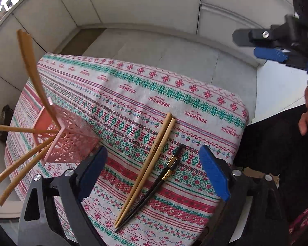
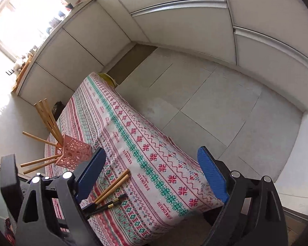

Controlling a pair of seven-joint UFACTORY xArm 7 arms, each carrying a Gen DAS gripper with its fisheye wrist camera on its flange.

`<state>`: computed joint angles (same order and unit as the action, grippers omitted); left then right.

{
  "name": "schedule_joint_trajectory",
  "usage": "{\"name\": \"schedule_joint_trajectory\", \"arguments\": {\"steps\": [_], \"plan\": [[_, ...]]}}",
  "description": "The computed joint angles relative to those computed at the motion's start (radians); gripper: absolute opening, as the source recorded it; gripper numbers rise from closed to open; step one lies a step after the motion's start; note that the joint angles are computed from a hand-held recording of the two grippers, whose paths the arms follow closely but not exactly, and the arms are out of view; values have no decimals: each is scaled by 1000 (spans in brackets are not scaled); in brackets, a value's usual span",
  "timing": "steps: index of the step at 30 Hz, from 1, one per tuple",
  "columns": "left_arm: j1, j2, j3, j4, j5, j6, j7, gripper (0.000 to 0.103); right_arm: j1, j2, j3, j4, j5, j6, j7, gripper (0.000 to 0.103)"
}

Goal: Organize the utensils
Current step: 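Move the left gripper to the remaining wooden chopsticks and close on one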

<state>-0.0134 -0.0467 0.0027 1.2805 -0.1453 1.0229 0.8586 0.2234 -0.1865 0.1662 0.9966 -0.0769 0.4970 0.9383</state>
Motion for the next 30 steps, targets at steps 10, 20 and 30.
{"name": "schedule_joint_trajectory", "arguments": {"steps": [10,20,30], "plan": [[-35,203,-29,119,204,11,-5,37,21,22,-36,10,145,-2,-109,88],[-38,278,-39,217,189,98,37,37,17,43,-40,31,192,16,-146,88],[-69,432,-49,448,218,361,83,22,5,46,-39,28,189,29,-94,88]]}}
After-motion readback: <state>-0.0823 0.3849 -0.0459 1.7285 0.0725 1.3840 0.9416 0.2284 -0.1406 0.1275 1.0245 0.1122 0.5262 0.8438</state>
